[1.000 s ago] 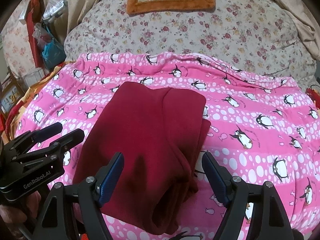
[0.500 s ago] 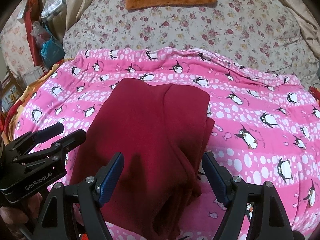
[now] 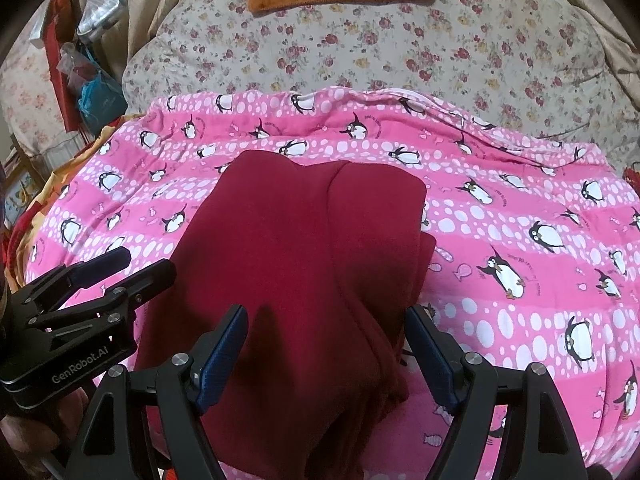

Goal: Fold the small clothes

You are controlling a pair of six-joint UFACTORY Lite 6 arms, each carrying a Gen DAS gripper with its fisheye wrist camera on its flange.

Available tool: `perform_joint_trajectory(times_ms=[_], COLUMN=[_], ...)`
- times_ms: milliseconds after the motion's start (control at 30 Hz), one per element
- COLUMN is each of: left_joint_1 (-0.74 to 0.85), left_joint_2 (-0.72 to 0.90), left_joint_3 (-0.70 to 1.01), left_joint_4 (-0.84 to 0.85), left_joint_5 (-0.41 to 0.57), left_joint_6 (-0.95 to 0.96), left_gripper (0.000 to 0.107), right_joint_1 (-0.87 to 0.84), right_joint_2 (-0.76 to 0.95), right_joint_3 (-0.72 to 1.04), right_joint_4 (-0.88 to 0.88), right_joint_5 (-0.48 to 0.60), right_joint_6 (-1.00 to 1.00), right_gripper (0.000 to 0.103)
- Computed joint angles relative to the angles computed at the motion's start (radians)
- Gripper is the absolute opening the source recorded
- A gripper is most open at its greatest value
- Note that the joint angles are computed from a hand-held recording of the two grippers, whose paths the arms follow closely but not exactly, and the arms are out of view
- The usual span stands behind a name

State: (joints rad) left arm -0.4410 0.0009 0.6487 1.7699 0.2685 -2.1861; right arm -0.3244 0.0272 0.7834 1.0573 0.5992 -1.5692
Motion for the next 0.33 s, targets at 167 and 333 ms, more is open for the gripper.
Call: perform_joint_trajectory(times_ms=[167,333], left_joint_1=[0.035,0.155], left_joint_2=[0.016,0.025], left_joint_3=[0.003,0.023], left_joint_4=[0.109,0.163], left_joint_5=[-0.033,-0.084], left_joint_6=[-0.097,-0.088], left_gripper=[0.064,0.064], right_joint_1=[0.003,-0.020], right_joint_2=[0.000,0.011], right_joint_3=[0.000,0.031], right_joint_4=[0.001,0.037], right_joint_5=[-0.001,0.018], right_joint_6=[0.001,-0.040], right_gripper=[0.078,0.078])
